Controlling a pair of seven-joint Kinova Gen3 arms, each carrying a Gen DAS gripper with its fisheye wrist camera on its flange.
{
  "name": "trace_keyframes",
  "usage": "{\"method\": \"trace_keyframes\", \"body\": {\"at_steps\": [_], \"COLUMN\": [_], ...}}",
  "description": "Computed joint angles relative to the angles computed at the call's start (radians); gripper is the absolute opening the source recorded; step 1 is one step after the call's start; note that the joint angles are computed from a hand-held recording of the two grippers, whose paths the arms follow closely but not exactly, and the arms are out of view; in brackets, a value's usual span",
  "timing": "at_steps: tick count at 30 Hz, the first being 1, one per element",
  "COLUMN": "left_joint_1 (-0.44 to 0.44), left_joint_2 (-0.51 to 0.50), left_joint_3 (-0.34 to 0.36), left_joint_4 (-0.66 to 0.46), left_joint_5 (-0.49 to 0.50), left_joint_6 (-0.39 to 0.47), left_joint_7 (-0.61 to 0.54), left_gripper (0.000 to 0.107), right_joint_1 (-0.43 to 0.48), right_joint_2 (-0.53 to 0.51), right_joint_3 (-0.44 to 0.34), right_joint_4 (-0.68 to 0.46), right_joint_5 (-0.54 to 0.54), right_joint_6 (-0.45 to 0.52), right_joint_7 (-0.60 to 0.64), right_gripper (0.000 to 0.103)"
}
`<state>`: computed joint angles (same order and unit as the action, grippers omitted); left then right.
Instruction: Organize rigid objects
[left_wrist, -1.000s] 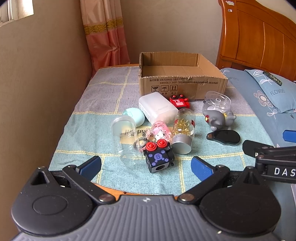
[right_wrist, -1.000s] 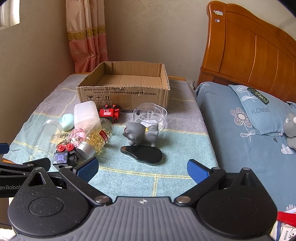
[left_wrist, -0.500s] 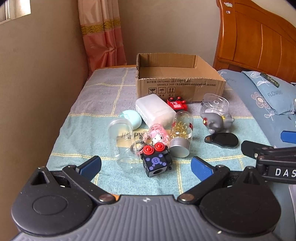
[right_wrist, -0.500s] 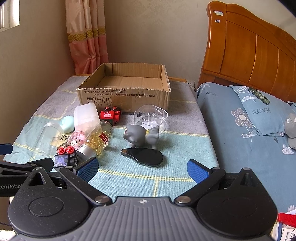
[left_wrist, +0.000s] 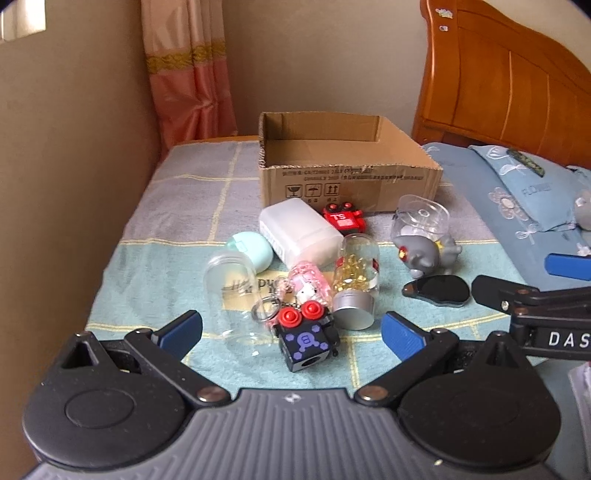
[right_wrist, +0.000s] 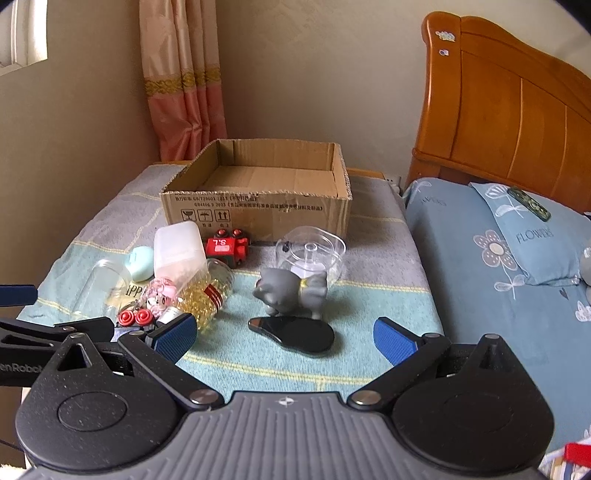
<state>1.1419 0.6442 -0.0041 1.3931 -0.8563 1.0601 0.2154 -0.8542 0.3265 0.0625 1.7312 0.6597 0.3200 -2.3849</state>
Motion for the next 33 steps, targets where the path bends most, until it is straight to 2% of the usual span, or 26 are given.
{"method": "trace_keyframes", "body": {"at_steps": [8,14,20,27,31,33], "left_joint_1": [-0.013,-0.061,-0.084,-0.124,-0.127,-0.116], "left_joint_2": [-0.059,-0.053,-0.085,-0.059,-0.044,-0.049], "left_joint_3": [-0.022,0.018,0.025,0.037,0.014,-0.014], "left_joint_4": [0.184,0.205,0.294,0.319,0.332,0.354], "left_joint_5": [-0.108,-0.09,-0.115,-0.088,-0.081,-0.103], "left_joint_6": [-0.159,-0.139,-0.232,-0.272,-0.314,-0.356], "left_joint_7": [0.152,0.053,0.012,-0.107,-0.138,-0.116], "left_gripper": [0.102,0.102,0.102,0.102,0.102,0.102], "right_joint_1": [0.046,0.078,0.133,0.152,0.156,0.167], "right_joint_2": [0.031,0.065,0.107,0.148,0.161,0.172], "right_joint_3": [0.001,0.013,-0.02,-0.048,-0.055,-0.066], "right_joint_4": [-0.008,-0.01,-0.041,-0.074,-0.086,-0.099], "right_joint_5": [-0.051,-0.103,-0.196,-0.274,-0.302,-0.324], "right_joint_6": [-0.034,-0.054,-0.023,0.005,0.007,0.019], "right_joint_7": [0.073,0.155,0.272,0.379,0.421,0.445], "right_gripper": [0.103,0.103,0.103,0.103,0.103,0.103]}}
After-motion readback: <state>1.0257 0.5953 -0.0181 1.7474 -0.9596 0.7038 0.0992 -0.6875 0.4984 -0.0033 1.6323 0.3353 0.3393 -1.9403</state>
